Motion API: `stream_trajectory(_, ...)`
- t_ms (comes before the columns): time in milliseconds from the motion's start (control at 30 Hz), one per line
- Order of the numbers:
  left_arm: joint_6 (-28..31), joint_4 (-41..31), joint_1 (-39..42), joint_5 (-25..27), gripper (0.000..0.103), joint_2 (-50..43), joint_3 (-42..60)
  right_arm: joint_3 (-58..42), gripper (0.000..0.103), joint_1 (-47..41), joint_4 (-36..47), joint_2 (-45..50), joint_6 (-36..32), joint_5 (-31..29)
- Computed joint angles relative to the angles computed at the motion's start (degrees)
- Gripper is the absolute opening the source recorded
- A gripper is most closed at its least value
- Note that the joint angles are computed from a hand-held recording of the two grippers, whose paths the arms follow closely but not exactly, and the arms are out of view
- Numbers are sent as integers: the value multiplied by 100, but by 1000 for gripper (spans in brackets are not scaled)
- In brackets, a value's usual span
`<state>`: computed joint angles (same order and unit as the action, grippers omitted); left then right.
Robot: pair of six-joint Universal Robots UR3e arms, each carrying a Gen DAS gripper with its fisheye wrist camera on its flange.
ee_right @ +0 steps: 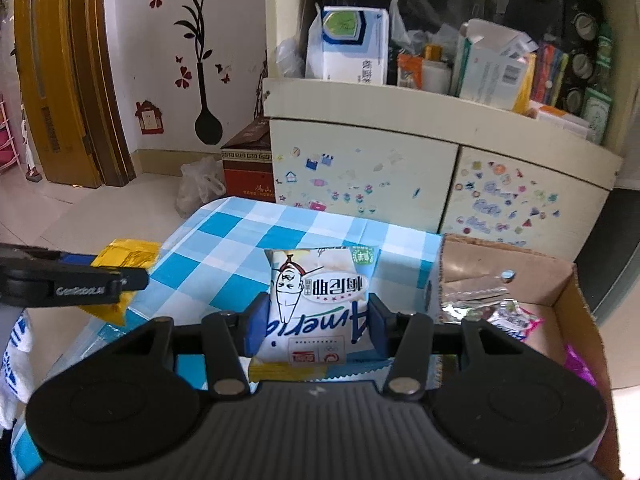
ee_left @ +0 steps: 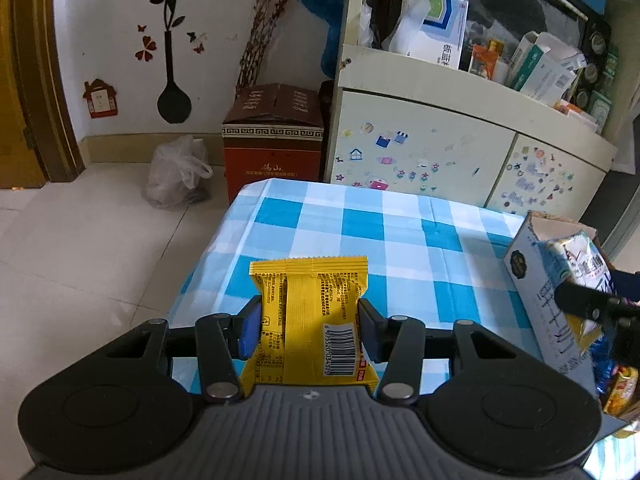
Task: Organize snacks
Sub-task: 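Carry the yellow packet with the left tool while the right tool carries the white Amerio packet over the box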
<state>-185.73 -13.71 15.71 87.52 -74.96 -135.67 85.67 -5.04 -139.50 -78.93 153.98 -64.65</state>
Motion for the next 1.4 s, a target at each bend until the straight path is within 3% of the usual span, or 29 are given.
stream_trajectory(267,-409,-284,-450,344,54,588,-429,411,51,-570,186,-669,-285,493)
stream_trajectory(533,-956,-490,-1312,796,54,503,-44,527,51,-1251,505,-1139,-407,1074)
stream_trajectory(867,-1360,-539,-2501,1357,54,-111,906,403,51,-2304,894,-1351,-180,1696)
stream_trajectory(1067,-1567,-596,-3049,1476,54,-601,1578,179,51,-3064,1451,-1407,-132,2153)
stream_trajectory(1400,-1783,-561,-3781,1460,54,-1856,2958,-215,51,-3541,1607,-1069,626,2499)
